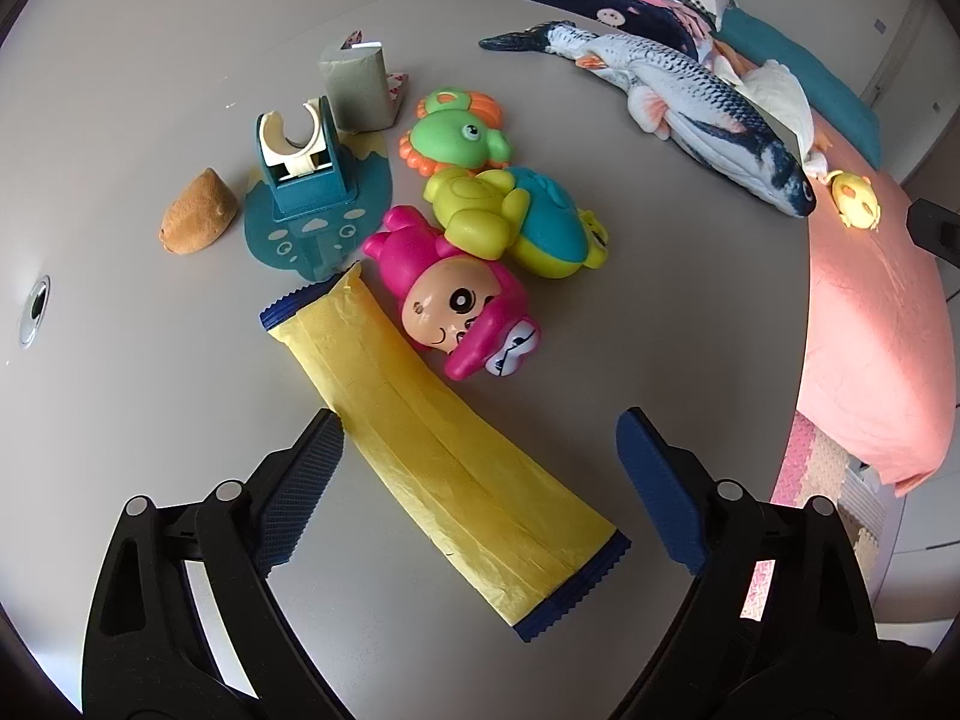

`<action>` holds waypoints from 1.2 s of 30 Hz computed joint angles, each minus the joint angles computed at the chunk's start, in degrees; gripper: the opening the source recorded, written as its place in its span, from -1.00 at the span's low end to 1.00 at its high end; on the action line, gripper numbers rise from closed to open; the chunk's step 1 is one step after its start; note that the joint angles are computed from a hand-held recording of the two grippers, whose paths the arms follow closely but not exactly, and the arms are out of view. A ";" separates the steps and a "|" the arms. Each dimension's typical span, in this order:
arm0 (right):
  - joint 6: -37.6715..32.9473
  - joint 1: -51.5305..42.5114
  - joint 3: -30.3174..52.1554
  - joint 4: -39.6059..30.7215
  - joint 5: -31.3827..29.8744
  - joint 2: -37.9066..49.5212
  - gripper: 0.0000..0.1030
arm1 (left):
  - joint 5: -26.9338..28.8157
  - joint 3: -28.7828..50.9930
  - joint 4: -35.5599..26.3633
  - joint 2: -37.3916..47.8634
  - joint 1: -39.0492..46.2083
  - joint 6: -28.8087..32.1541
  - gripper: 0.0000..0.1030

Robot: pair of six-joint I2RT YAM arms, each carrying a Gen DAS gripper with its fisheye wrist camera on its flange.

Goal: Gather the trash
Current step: 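Grasp the yellow packet with blue ends with the left tool, then grasp the teal-and-yellow frog toy with the right tool while the left tool holds the yellow packet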

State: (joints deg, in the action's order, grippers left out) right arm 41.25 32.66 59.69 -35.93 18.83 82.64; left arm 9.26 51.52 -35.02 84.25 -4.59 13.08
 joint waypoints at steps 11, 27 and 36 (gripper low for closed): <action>-2.77 0.66 4.60 3.10 -3.29 7.40 0.74 | 1.11 1.01 0.50 0.96 5.02 3.65 -0.06; -7.78 3.00 15.78 4.92 -9.96 23.96 0.74 | 4.40 2.35 -2.30 -0.78 16.63 5.74 -0.64; -11.81 3.40 25.04 3.03 -11.16 32.89 0.74 | 6.11 2.70 -4.26 -2.40 20.88 7.88 -0.66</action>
State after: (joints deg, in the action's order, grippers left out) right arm 29.43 36.07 84.73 -32.90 7.67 115.53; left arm 15.37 54.21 -39.28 81.86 16.29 20.97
